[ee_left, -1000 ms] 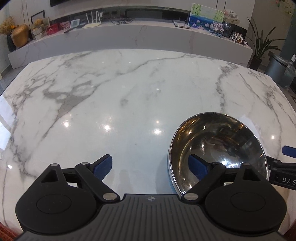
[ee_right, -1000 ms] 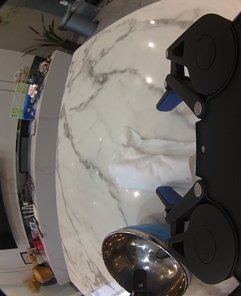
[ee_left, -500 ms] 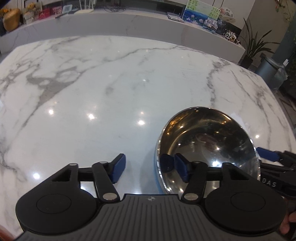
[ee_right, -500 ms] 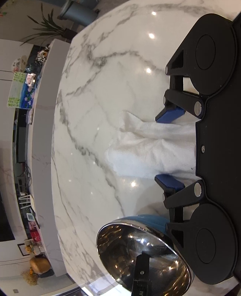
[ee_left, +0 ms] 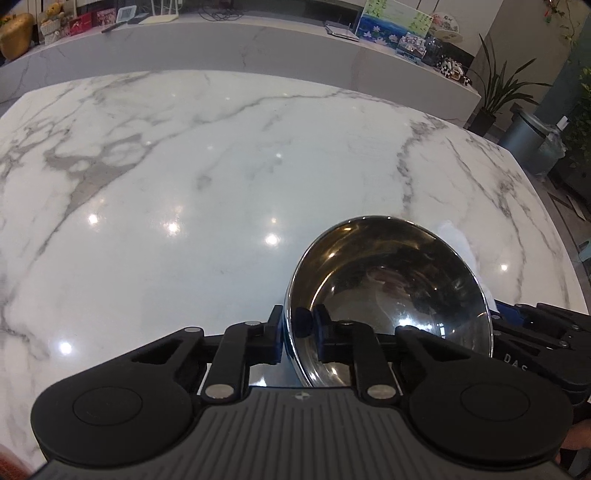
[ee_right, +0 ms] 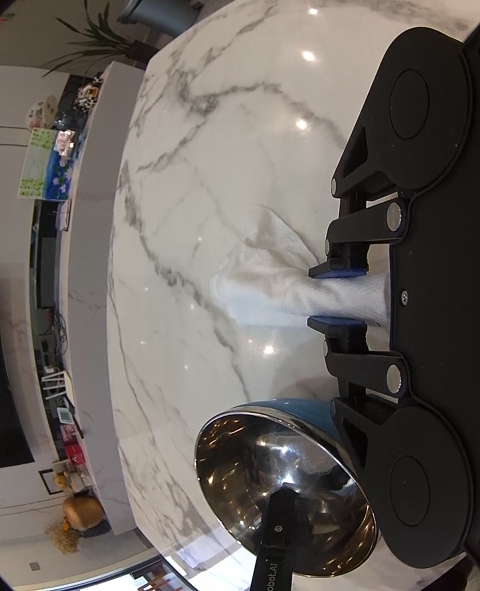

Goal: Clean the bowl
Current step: 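Grasp the white cloth with the right tool while the left tool grips the bowl rim, then lift the bowl with the left tool while the right tool brings the cloth inside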

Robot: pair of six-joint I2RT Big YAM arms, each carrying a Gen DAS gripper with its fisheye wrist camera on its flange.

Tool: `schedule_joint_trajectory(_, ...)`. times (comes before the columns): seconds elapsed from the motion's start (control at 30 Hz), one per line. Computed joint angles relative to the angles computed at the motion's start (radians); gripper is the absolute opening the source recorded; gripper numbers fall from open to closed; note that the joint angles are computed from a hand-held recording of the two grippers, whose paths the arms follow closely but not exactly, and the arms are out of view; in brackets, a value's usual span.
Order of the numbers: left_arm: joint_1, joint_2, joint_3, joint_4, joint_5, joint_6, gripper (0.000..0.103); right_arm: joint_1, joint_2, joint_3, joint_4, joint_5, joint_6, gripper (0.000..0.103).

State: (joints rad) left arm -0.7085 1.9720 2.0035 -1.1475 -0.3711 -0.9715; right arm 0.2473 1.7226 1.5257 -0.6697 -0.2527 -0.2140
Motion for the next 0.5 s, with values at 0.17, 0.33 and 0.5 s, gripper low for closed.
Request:
schedule_joint_trajectory(0.17,-0.011,0.011,0.036,-0.045,-0.042,0.009,0.008,-0.013,-0.046,-0.041,0.073,-0.027,0.032,0.017)
schedule_joint_trajectory(0.33,-0.024,0.028,0.074,-0.093,-0.07,0.007,0.008,-0.021,-0.116,-0.095,0.159,-0.128,0.031,0.017)
schedule_joint_trajectory(0.5,-0.031,0.03,0.084,-0.108,-0.09,-0.006,0.008,0.001,-0.143,-0.089,0.122,-0.238,-0.003,0.017)
